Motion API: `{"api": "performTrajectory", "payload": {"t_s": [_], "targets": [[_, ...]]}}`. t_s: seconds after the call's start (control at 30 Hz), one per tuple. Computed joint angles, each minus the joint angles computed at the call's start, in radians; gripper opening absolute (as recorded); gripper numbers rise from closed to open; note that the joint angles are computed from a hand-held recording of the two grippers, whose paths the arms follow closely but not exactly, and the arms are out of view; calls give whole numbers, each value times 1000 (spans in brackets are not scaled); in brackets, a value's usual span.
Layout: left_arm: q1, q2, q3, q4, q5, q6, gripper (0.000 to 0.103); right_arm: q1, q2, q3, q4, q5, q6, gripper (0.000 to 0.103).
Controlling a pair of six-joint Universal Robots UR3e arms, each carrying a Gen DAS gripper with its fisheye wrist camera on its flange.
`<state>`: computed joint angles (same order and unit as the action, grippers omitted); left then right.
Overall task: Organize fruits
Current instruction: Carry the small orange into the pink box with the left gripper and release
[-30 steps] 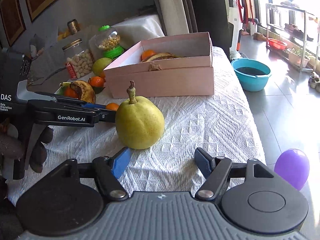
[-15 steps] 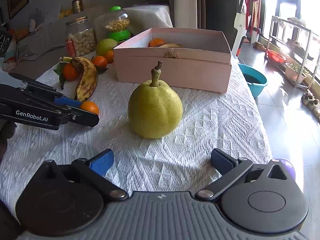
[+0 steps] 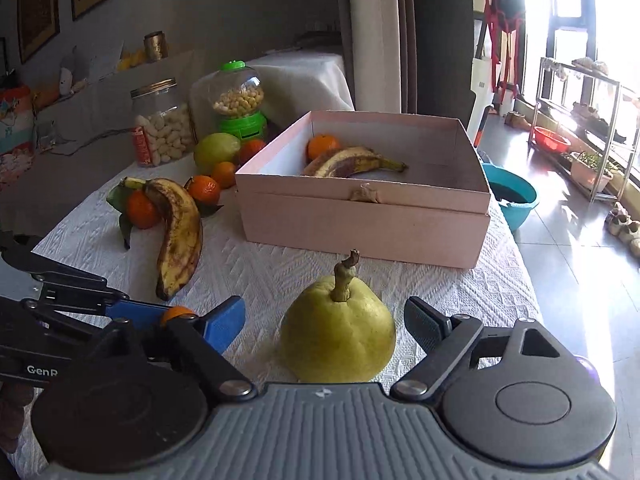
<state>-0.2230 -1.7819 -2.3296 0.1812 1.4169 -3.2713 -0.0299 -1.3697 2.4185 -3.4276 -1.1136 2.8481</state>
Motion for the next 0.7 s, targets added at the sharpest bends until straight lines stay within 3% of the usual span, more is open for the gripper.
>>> {"api": "performTrajectory", "payload": {"t_s": [0.1, 0.17, 0.2, 0.53, 0.7], "targets": [[3, -1, -2, 4, -5, 4, 34, 40, 20, -12, -22, -58, -27, 74], [7, 5, -1, -7, -11, 4, 34, 57, 25, 2, -65, -102, -43, 62], [10, 9, -4, -11, -16, 3, 34, 55, 22, 5, -66, -105, -47, 62], [62, 60, 10, -12, -80, -62, 33, -115, -107, 84, 24, 94, -48, 61], [72, 44, 297, -146, -21, 21, 33, -200, -185, 113, 11, 192, -42, 61]]}}
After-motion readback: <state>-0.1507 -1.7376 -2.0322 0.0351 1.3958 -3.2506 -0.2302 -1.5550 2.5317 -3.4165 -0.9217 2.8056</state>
